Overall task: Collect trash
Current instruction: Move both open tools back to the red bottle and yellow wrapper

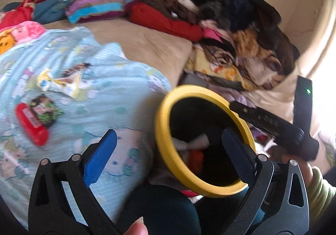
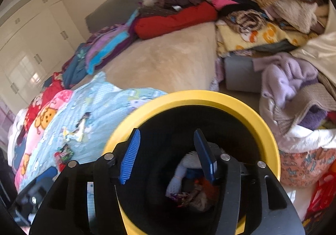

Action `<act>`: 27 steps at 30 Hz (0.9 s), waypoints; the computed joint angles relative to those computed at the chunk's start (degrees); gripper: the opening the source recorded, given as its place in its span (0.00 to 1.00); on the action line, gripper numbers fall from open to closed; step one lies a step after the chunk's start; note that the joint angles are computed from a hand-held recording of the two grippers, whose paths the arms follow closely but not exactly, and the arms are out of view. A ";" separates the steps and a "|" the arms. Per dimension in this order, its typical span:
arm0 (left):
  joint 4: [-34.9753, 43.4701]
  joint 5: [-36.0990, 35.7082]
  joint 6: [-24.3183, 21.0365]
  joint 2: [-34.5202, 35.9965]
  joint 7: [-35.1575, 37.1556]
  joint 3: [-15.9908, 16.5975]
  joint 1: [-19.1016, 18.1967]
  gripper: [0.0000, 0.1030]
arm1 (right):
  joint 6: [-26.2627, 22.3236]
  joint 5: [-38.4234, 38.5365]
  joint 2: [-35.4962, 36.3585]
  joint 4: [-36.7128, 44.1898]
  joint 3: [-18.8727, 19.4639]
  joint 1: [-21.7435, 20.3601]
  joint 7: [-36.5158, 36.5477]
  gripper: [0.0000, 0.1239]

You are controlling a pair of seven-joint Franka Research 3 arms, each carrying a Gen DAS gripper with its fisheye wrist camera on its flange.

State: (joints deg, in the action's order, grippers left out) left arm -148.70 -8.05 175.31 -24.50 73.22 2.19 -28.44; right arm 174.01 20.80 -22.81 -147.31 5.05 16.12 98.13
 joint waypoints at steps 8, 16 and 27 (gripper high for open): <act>-2.43 4.37 1.92 -2.97 -6.96 -2.76 8.68 0.89 | 0.56 0.59 1.98 3.38 0.16 4.17 -2.57 0.46; -5.11 7.22 1.88 -4.96 -12.50 -1.80 14.11 0.89 | -1.12 3.62 8.15 10.41 -0.51 9.39 -8.66 0.48; -8.14 7.83 1.24 -5.72 -17.35 1.82 18.79 0.88 | -5.63 8.36 21.41 24.76 2.69 11.09 -17.33 0.48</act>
State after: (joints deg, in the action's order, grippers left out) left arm -156.85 -0.22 176.55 -30.22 55.87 4.01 -9.64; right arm 168.38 29.16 -1.40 -122.55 7.74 27.21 80.80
